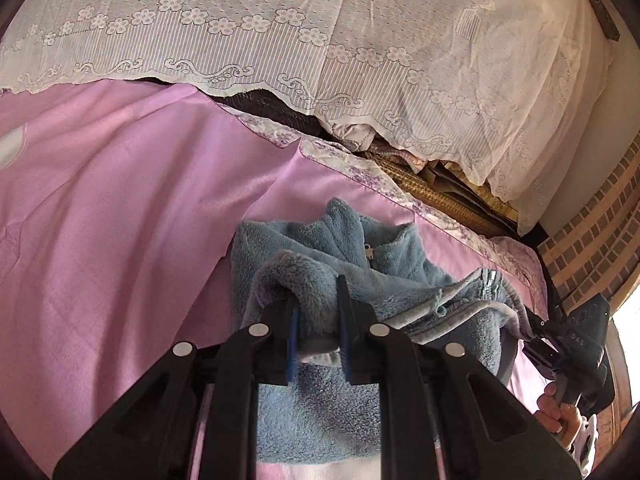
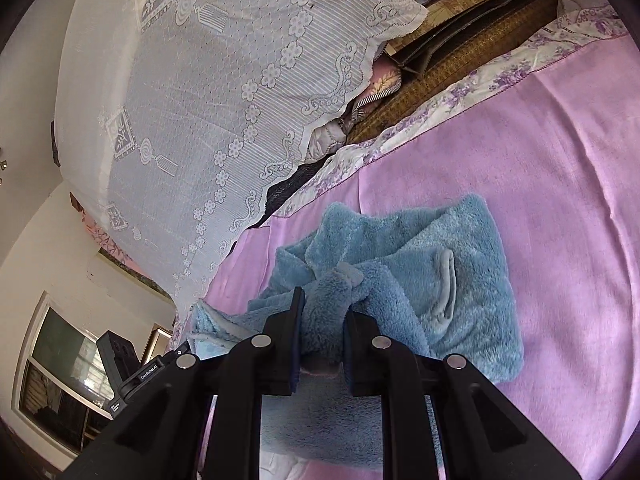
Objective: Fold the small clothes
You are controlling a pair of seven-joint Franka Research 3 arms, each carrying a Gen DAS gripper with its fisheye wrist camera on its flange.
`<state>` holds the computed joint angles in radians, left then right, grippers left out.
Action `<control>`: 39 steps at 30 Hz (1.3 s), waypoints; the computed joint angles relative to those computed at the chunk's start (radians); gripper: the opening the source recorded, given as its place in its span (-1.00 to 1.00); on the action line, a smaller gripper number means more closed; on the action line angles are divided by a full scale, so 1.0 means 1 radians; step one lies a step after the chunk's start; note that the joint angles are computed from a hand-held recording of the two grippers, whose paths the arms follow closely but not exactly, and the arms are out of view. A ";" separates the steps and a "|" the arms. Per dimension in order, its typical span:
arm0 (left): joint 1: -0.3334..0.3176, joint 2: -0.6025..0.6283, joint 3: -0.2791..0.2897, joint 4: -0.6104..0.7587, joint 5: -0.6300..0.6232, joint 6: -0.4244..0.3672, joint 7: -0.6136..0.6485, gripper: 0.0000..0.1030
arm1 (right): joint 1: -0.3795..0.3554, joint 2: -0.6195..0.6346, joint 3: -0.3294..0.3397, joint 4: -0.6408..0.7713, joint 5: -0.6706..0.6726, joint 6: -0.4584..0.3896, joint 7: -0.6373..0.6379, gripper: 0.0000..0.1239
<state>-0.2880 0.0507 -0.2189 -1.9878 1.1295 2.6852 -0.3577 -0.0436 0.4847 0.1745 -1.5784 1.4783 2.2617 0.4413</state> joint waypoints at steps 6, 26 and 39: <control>0.004 0.070 0.026 0.079 -0.011 -0.020 0.045 -0.71 | 0.024 0.136 0.020 0.192 -0.069 0.057 0.111 -0.73; -0.032 0.136 0.125 0.119 0.076 0.045 -0.059 0.22 | -0.073 0.362 0.197 0.470 -0.211 0.037 0.320 -0.45; -0.137 0.255 0.040 0.330 0.105 -0.333 0.263 0.70 | -0.036 0.253 0.144 0.341 -0.049 0.220 0.099 0.18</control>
